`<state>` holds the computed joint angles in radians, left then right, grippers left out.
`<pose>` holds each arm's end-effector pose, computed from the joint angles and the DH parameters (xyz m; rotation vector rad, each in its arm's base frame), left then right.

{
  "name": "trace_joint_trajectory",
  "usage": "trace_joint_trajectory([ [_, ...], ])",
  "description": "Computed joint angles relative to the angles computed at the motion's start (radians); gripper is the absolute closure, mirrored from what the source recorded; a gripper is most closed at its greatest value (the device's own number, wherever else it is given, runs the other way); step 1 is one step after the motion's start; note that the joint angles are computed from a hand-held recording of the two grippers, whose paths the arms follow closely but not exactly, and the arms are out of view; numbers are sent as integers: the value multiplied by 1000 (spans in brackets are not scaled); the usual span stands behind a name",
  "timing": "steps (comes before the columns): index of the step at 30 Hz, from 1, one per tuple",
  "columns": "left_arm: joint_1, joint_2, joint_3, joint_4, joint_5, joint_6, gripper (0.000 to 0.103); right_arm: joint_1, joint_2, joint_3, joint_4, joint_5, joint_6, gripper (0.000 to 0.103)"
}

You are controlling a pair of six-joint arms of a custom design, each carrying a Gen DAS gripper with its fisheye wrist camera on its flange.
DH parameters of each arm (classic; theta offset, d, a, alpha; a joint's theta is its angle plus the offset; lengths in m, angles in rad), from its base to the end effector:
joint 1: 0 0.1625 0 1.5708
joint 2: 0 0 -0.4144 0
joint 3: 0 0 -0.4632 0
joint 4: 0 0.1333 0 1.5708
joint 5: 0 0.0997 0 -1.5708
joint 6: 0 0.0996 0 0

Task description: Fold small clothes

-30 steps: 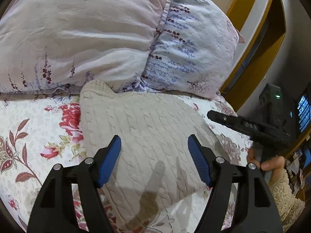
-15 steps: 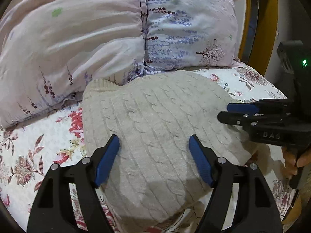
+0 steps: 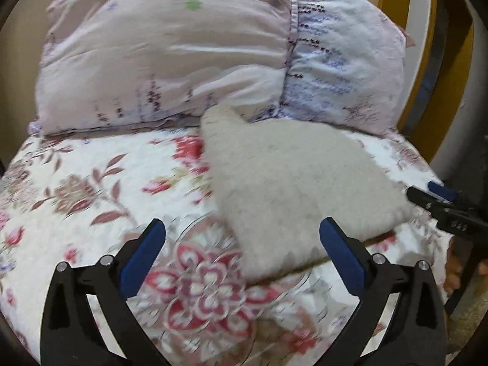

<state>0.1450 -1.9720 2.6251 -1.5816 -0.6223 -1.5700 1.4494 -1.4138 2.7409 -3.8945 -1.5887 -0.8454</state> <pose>-0.2175 -0.2483 0.1563 0.2190 2.2495 -1.0866 0.0925 -0.3279 0.1519 0.8452 -2.2652 1.1547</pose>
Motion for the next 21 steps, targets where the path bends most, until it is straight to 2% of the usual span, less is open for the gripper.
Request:
trace_joint_trajectory([
  [3,-29,-27,11,39,-40,-46,2,-35,-23,26,29,47,-3,1],
  [5,-31,-11,11,30,-81,-58,2,-52,-57,35,120,59,4,1],
  [7,-25,24,5,17,-107,-59,2,-47,-50,35,154,38,4,1],
  [13,19,132,-15,-58,-165,-26,2,-24,28,41,118,-11,3,1],
  [16,43,190,-40,-50,-175,-23,2,24,112,21,47,-100,5,1],
  [21,77,230,-55,-79,-190,0,2,46,145,0,71,-146,35,1],
])
